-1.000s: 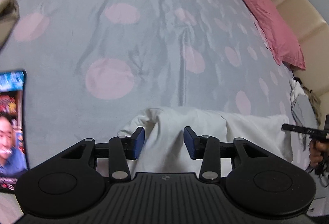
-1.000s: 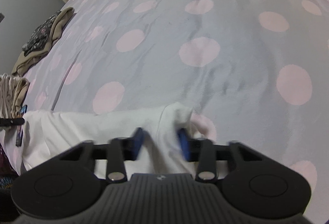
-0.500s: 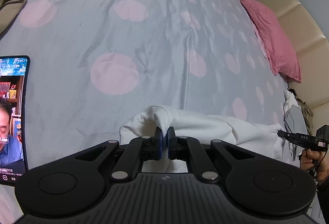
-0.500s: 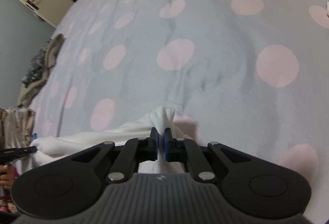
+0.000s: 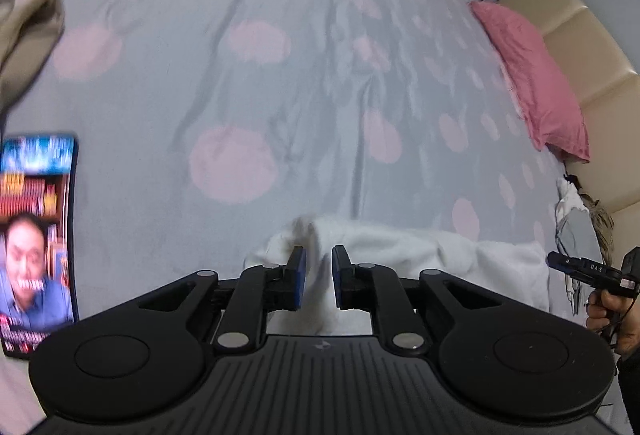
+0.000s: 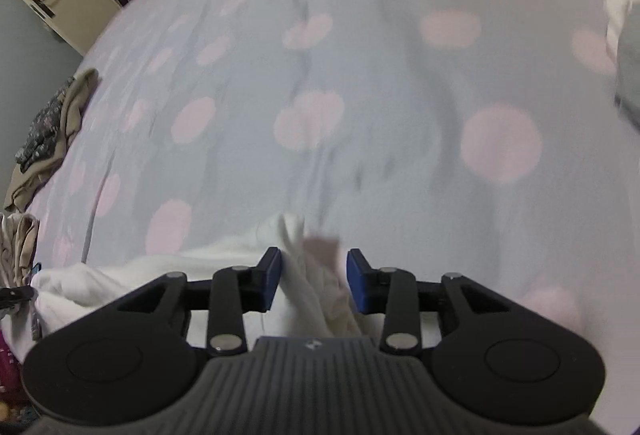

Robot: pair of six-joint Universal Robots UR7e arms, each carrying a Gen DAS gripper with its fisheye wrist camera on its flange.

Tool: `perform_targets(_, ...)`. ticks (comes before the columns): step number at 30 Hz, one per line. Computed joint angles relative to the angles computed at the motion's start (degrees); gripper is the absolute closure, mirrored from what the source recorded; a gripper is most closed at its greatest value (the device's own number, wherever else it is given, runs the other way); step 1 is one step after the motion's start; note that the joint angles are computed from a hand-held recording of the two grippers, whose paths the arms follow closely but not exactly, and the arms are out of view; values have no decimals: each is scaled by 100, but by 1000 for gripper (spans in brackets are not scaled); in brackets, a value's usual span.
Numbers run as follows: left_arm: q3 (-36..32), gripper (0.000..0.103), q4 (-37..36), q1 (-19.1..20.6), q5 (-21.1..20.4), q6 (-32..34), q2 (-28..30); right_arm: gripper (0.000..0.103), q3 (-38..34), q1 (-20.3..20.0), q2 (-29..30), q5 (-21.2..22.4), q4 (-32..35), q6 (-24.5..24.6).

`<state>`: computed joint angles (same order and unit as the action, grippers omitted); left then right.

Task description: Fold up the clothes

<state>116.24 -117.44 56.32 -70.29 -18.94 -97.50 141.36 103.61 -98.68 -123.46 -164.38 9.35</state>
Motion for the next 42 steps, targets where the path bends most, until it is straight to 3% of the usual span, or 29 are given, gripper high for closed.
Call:
perform_targets(2,15,86,-143,-45,78,15,51,63,9,77,191,-106,-422,-191)
perform_targets(8,58,86,-94,-59,309,-105,401,60,-163,237,913,-203,-828,-552)
perform_targets(10,81,86,-108,-51,276,-132,478,72,-276,371,1229,-524,-821,-705)
perform_targets(11,92,92,-118,-44,250,-145,513,97,-345,439,1365,-734,-753,-760)
perform_targets(12,109,100,-171,-10,142,-160,500,97,-372,470,1434,-834,-774,-796)
perform_targets(15,208,100,-458,47,-8,-273,391,99,-367,473,1410,-857,-886,-728)
perform_targets(17,205,100,-515,105,-86,-237,331,99,-283,319,1168,-607,-863,-379)
perform_targets(21,221,100,-573,296,-396,-322,228,102,101,-415,319,479,-820,744)
perform_targets(24,213,100,-553,429,-599,-342,187,103,297,-793,-88,896,-811,1051)
perform_targets(30,151,99,-450,539,-779,-411,189,102,266,-713,-8,821,-913,1096)
perform_targets(32,106,95,-259,395,-552,-285,205,102,225,-534,132,596,-945,1013)
perform_targets(34,128,94,-187,176,-188,-147,154,94,82,-277,320,250,-836,748)
perform_targets(35,151,94,-178,57,-4,-58,116,85,3,-135,408,43,-766,574)
perform_targets(36,181,94,-191,-64,183,40,78,67,-56,66,559,-292,-850,352)
perform_targets(37,277,94,-391,-203,399,212,28,61,-87,271,759,-638,-1103,57)
perform_targets(39,463,93,-824,-472,822,594,-50,60,-124,561,1134,-993,-1700,-695)
perform_targets(42,700,86,-1474,-752,985,1951,-17,61,-147,759,1587,-608,-2239,-2291)
